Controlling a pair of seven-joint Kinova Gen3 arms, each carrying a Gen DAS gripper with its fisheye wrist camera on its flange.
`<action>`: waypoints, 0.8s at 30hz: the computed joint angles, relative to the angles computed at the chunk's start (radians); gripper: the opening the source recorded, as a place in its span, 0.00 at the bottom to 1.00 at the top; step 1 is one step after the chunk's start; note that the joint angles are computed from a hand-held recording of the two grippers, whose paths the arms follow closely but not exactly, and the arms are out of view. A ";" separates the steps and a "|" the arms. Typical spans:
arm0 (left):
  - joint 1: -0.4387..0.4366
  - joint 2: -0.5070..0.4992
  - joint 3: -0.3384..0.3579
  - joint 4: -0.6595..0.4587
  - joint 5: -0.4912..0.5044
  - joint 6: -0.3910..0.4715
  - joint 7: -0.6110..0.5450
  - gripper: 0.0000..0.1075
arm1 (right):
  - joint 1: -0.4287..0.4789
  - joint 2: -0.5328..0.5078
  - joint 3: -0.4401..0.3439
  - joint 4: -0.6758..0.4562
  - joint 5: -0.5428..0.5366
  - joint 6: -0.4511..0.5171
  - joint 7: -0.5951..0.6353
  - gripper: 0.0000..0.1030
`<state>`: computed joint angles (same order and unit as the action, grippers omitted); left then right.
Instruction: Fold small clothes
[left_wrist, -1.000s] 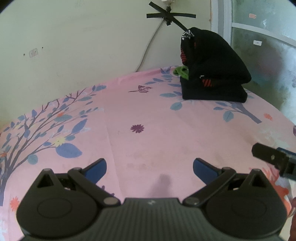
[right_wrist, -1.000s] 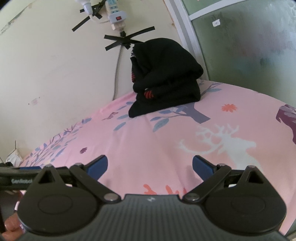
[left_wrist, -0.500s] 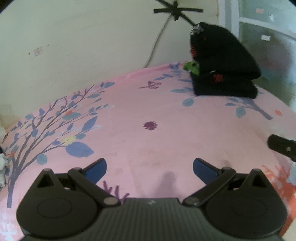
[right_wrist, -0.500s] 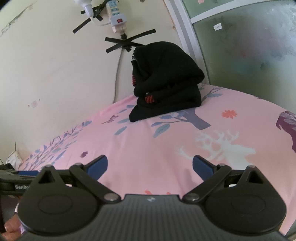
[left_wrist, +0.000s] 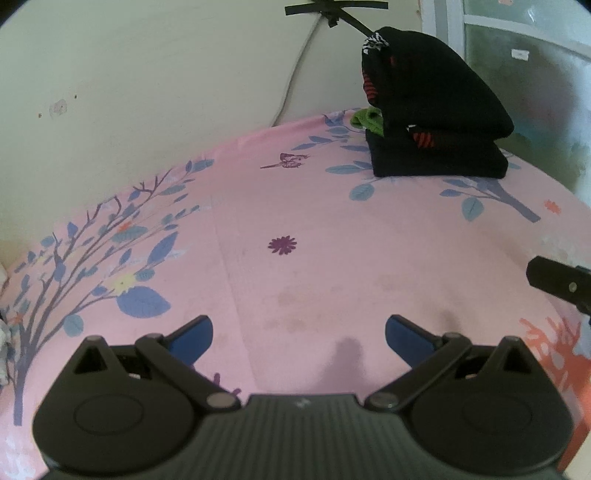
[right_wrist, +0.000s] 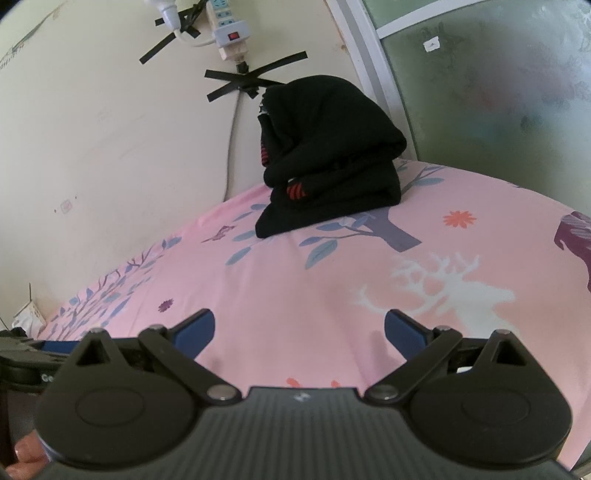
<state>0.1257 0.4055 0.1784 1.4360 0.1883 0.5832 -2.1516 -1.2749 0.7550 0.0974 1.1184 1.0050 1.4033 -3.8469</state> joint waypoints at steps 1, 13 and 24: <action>0.006 0.001 -0.004 -0.002 -0.007 0.001 0.004 0.96 | -0.001 0.000 0.000 0.001 0.000 0.000 -0.003 0.89; 0.038 -0.004 -0.021 0.008 -0.076 -0.013 0.038 0.96 | 0.004 -0.002 -0.002 0.010 0.002 -0.011 -0.022 0.89; 0.029 0.015 -0.023 -0.022 -0.061 0.038 0.037 0.96 | 0.006 0.004 -0.001 -0.001 -0.001 -0.013 -0.008 0.89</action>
